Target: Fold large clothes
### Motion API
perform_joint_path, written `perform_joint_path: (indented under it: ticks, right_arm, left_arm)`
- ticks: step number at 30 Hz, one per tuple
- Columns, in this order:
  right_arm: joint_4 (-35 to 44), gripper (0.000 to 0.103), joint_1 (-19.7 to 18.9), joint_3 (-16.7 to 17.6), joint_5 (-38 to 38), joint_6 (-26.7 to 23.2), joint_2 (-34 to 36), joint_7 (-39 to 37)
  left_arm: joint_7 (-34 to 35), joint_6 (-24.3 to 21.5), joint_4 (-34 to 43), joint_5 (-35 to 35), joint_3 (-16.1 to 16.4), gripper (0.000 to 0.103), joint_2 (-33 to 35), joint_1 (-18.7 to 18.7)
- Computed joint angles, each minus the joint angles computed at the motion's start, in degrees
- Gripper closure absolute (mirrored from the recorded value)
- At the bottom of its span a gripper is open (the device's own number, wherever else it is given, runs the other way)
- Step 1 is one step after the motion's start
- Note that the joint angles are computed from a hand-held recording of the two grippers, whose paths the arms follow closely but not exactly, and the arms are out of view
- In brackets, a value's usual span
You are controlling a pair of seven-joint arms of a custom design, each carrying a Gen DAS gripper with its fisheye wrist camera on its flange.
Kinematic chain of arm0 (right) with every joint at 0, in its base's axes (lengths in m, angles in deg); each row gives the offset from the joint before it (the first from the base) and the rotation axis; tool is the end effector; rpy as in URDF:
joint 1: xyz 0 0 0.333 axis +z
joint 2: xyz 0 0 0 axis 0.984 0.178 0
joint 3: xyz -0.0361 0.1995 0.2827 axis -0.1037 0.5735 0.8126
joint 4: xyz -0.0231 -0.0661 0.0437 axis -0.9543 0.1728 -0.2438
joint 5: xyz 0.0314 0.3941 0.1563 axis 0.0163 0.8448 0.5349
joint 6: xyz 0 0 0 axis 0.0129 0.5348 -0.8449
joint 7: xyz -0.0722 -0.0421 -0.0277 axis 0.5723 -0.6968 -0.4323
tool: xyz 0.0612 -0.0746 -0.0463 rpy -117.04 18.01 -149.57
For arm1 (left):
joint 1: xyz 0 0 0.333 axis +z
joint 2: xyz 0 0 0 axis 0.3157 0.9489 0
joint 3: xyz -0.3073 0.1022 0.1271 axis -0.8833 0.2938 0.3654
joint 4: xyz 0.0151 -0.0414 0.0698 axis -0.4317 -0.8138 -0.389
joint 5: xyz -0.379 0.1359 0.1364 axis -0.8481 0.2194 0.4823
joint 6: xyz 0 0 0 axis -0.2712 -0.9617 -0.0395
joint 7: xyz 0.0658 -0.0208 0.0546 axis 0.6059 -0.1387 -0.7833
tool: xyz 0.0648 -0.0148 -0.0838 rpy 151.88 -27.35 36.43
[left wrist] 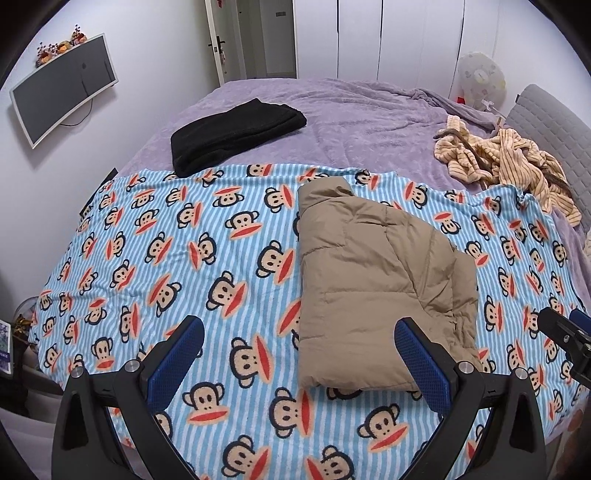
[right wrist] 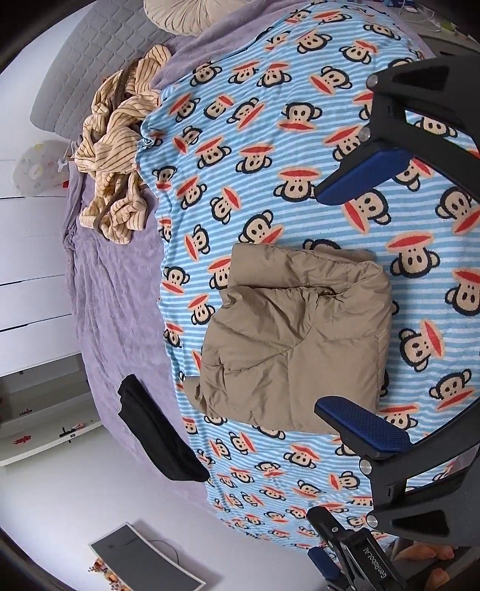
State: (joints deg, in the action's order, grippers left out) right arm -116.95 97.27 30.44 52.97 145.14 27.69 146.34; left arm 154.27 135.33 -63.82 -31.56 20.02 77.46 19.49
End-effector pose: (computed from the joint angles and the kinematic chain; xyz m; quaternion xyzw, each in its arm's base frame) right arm 0.5284 0.2052 0.7455 -0.4822 0.8328 -0.2006 0.1838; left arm 0.6633 -0.0444 0.7675 -0.5457 0.7891 -0.2245 0.1708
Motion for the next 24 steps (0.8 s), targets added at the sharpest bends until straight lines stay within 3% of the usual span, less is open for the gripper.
perform_joint_path:
  ticks: [24]
  right_arm:
    - [-0.1,0.0,0.0,0.0,0.0,0.0,-0.4,-0.3]
  left_arm:
    - [-0.3,-0.1,0.6,0.1,0.1,0.0,0.0,0.1]
